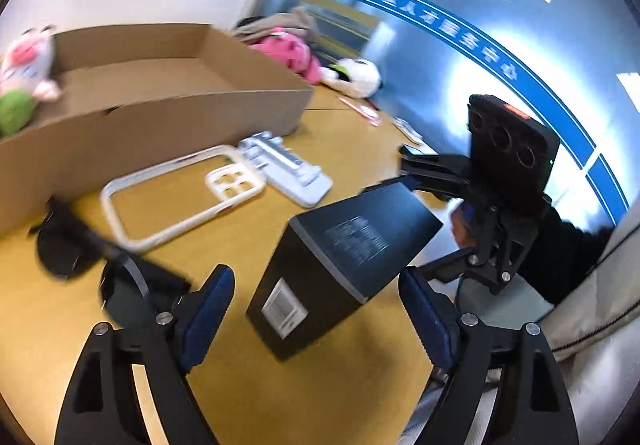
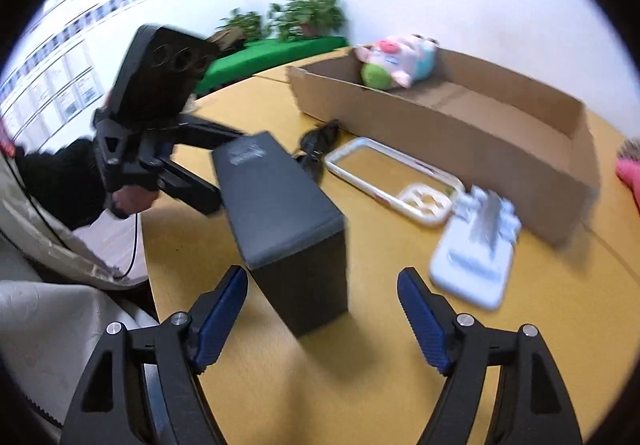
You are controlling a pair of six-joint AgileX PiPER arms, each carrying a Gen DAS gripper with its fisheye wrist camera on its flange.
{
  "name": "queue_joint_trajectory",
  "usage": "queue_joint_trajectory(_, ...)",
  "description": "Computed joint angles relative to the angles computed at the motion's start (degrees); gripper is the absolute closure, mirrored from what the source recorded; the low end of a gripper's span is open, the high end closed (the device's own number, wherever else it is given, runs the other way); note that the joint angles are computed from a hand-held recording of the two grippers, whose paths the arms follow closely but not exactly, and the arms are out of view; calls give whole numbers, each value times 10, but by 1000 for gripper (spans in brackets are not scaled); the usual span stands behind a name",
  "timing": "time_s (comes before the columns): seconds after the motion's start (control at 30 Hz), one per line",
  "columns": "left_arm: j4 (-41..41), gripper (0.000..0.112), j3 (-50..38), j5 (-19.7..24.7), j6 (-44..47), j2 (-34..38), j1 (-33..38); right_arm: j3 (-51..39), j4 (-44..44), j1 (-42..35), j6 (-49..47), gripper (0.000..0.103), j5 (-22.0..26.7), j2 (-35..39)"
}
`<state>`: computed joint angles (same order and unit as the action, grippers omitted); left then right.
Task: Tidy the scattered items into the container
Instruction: 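Lift the charger box and carry it over the cardboard box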
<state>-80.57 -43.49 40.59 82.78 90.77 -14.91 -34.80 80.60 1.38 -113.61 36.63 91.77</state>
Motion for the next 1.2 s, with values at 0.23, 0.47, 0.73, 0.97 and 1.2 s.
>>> queue_joint_trajectory(0.23, 22, 39, -24, 25, -3, 21, 2, -11, 5, 0, 1, 49, 31, 18)
queue_joint_trajectory(0.47, 76, 45, -55, 38, -51, -20, 16, -25, -37, -42, 24, 50, 88, -30)
queue_joint_trajectory(0.73, 226, 47, -204, 62, -176, -31, 33, -168, -145, -22, 125, 50, 111, -41)
queue_joint_trajectory(0.97, 297, 49, -386, 127, -227, 21, 78, -356, -201, -12, 194, 50, 154, 13)
queue_joint_trajectory(1.2, 349, 49, -658, 209, -291, 154, 105, -578, -280, 0, 281, 50, 188, 103)
